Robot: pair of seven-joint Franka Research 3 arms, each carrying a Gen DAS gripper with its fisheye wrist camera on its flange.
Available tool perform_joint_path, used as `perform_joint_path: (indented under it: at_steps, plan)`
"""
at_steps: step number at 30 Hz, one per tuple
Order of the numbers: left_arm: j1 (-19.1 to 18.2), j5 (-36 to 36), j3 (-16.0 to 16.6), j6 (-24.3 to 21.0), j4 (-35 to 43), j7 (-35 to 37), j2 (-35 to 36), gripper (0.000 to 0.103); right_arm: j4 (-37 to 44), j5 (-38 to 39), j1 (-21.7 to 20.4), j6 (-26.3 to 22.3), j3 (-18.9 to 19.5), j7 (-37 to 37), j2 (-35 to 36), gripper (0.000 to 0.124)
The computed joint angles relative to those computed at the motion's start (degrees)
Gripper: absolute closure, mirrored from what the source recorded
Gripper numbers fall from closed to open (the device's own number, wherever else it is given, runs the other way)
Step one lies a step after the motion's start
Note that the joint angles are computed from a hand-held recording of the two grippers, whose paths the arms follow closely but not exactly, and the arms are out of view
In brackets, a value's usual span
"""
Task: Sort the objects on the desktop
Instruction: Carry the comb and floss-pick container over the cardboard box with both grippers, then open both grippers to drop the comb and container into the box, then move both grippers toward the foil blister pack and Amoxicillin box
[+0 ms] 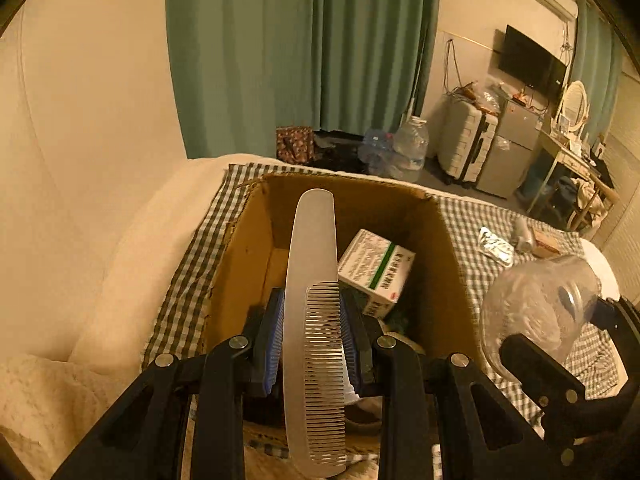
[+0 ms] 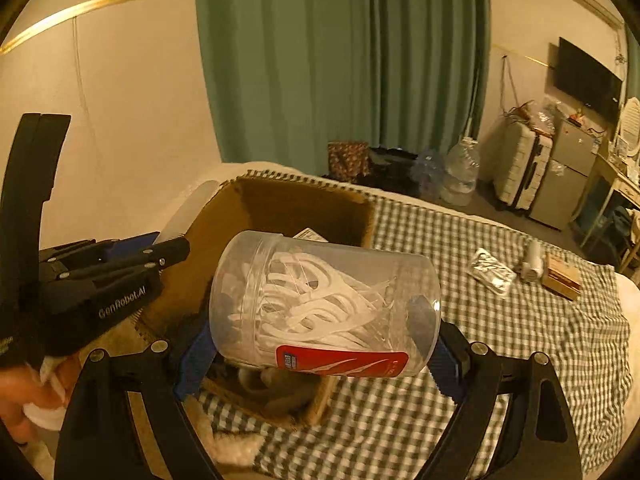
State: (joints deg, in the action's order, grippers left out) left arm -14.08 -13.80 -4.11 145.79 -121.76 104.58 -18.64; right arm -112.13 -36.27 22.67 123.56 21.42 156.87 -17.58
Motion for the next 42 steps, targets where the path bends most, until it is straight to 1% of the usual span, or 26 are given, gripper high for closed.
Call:
perform_joint_path:
  at_steps: [4,9,10,11,12,13,14,15,19,23,24,25,26,29,33,36,42]
  plan:
    - [0.4,0.6,-0.1,0.9,-0.7,0.2,0.8,0.077,1.1,0.7,0.1,2.0,-1.2,-0.7,3.0,0.035]
    - [0.2,-0.6,0.3,0.8,-1.2,1.1,1.1,0.076,0.8,0.8,0.5,5.2,-2.8,0.1,3.8,0.034]
    - [0.2,-0.7,0.3,0.6,-1.3,1.3,1.1,0.071,0.9,0.9,0.5,5.6,-2.9,0.2,4.0,0.034]
    - [0.1,-0.9,0.3,0.2,-1.1,1.6,1.1,0.057,0.5,1.2,0.5,6.3,-3.2,0.4,3.7,0.034]
    - [0.5,-0.2,-0.2,0.4,-1.3,0.7,1.0,0.045,0.4,1.2,0.3,6.2,-3.2,0.8,3.5,0.033]
    - [1.1,1.0,-0.8,1.1,-1.7,-0.6,0.7,0.025,0.6,0.9,0.1,5.3,-2.9,1.2,3.4,0.033]
    - [1.4,1.8,-1.2,2.5,-2.6,-1.6,0.1,0.021,0.9,0.0,-0.1,4.6,-2.6,1.8,3.3,0.032]
    - [1.2,2.0,-1.1,3.5,-3.2,-1.9,-0.3,0.021,0.8,-0.7,-0.2,4.3,-2.4,2.4,3.0,0.032]
    - [1.7,5.6,-1.5,3.7,-3.8,-4.2,-1.0,0.021,0.2,-2.0,-0.5,3.4,-1.7,3.6,0.9,0.032]
    - [0.3,5.3,-0.7,2.6,-4.5,-4.5,-2.7,0.019,-1.7,-1.6,-1.2,3.0,-1.0,4.0,-2.4,0.031]
    - [-0.1,5.2,-0.8,2.9,-4.9,-4.5,-3.5,0.019,-2.4,-1.2,-1.4,2.9,-0.8,4.1,-3.5,0.031]
    - [-0.4,5.4,-0.8,3.3,-5.1,-4.5,-3.8,0.018,-2.7,-1.0,-1.8,2.8,-0.4,4.3,-4.2,0.031]
    - [-0.8,5.5,-0.8,3.6,-5.4,-4.3,-4.4,0.014,-3.4,-0.7,-2.1,2.6,-0.1,4.4,-5.4,0.031]
    - [-2.3,6.0,-1.2,4.3,-6.7,-4.3,-7.1,0.007,-5.1,0.3,-3.1,1.8,1.0,3.9,-8.8,0.031]
    - [-5.4,6.1,-1.2,3.6,-8.0,-3.6,-10.5,0.004,-7.4,1.7,-4.9,0.9,2.8,3.2,-13.9,0.031]
    - [-7.2,6.4,-1.9,2.7,-8.7,-4.3,-12.4,0.0,-9.1,3.5,-6.4,-0.1,4.0,2.5,-18.1,0.029]
    - [-10.6,7.0,-4.7,0.3,-10.7,-8.4,-15.1,0.0,-15.3,7.7,-8.5,-2.8,4.5,0.8,-29.4,0.027]
